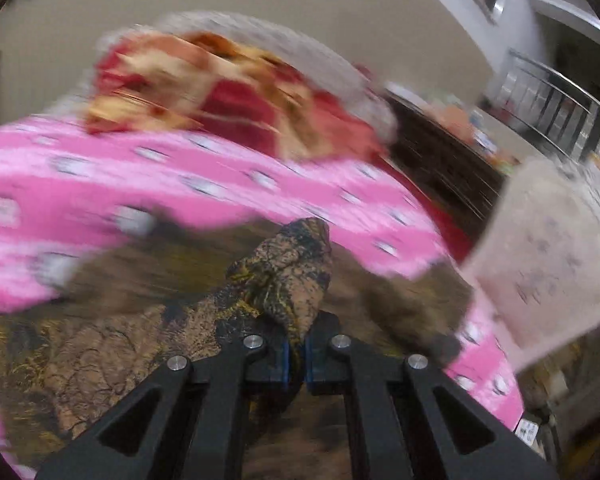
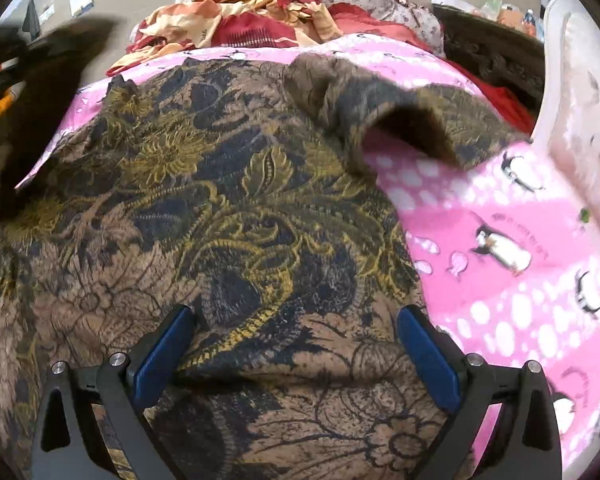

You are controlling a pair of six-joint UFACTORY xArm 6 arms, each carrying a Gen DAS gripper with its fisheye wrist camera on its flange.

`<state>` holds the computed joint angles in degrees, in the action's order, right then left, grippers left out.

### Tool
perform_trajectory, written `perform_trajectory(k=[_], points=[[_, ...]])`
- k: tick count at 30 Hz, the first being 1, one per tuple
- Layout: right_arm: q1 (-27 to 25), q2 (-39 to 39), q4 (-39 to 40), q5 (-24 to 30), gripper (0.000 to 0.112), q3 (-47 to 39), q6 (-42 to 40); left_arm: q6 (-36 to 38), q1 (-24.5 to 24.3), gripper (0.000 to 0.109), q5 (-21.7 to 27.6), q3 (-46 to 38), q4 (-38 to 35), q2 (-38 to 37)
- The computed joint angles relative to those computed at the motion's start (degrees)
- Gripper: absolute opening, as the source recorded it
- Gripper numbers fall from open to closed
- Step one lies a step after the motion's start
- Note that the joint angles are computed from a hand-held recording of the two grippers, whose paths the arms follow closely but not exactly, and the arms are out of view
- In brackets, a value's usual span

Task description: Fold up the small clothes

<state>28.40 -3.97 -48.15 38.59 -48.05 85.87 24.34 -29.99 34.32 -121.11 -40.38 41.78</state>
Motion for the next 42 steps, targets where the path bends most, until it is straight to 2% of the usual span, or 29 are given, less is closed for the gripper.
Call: perform_trajectory(k=[5,7,10,11,13,15,17,20,23,26,27,28,29,30,31,33,34,36,39,40,42], points=[[1.0,0.7,-1.4,1.2,0.103,-0.6,1.2,4.0,-5.0,0.005,7.9,-7.1,-0.8,6.9],[0.7,0.0,-1.9,0.1,0.103,0.2,2.0,3.8,-6.7,0.005,8.3,-6.7,2.0,7.6],[0.8,-0.5,-2.4,-0.5,0.103,0.8,2.9,4.8,-7.3,0.005,11.5,-7.3,2.1,8.8],[0.8,-0.4,-2.6,-0.5,0.103,0.8,3.0,4.5,-7.3,0.008,12.4,-7.8,2.6,9.3],[1.1,-1.0,-2.9,-0.4,0.103,1.5,3.5,3.9,-7.0,0.017,13.7,-7.9,3.2,9.3],[1.2,-0.7,-2.8,-0.2,0.103,1.2,3.4,5.7,-6.7,0.058,13.3,-3.2,1.4,6.2],[1.3,-0.8,-2.2,-0.2,0.103,1.1,2.9,8.3,-6.3,0.07,9.7,3.8,-0.9,1.5],[1.0,-0.8,0.4,-0.2,0.103,0.5,0.0,12.4,-4.1,0.07,7.1,15.3,-4.8,-6.7],[1.6,-3.2,1.6,1.1,0.103,-0.1,-1.7,14.4,-1.5,0.07,0.6,26.2,-5.1,-14.4],[2.9,-4.3,-3.8,3.8,0.103,-2.4,1.2,10.4,2.0,0.07,-8.8,34.9,0.5,-19.9],[2.7,-3.5,-5.3,3.7,0.103,-3.9,1.0,6.6,3.1,0.07,-12.0,36.5,4.8,-20.5],[2.4,-2.3,-6.4,3.2,0.103,-5.8,0.4,3.4,4.2,0.07,-13.2,37.0,7.8,-20.6],[1.7,-0.5,-7.0,2.1,0.103,-8.2,-1.1,0.8,5.5,0.065,-13.4,36.8,9.3,-20.2],[0.9,2.0,-7.1,0.5,0.103,-11.1,-3.2,-4.1,6.7,0.053,-13.8,36.6,12.5,-19.5],[-0.2,4.7,-5.6,-2.3,0.103,-14.2,-6.7,-7.4,7.6,0.048,-13.9,36.6,14.8,-19.1],[-2.7,10.0,2.8,-9.0,0.101,-18.8,-17.9,-9.5,9.2,0.042,-11.9,35.7,13.3,-17.6],[-3.4,12.0,7.6,-10.1,0.099,-20.4,-23.7,-9.2,9.7,0.041,-10.2,35.3,12.2,-16.9],[-4.0,15.4,12.3,-6.8,0.085,-22.9,-29.6,-9.6,9.8,0.039,-9.4,35.7,12.6,-16.1],[-6.2,15.0,17.2,-4.1,0.083,-18.6,-31.7,-7.2,9.7,0.039,-10.7,37.8,10.3,-17.2],[-7.3,13.7,18.3,-5.7,0.083,-15.2,-31.8,-6.5,9.9,0.039,-10.4,37.6,9.4,-17.2],[-8.8,9.9,14.4,-13.3,0.082,-8.8,-29.5,-6.8,9.9,0.04,-10.7,37.2,9.7,-17.2]])
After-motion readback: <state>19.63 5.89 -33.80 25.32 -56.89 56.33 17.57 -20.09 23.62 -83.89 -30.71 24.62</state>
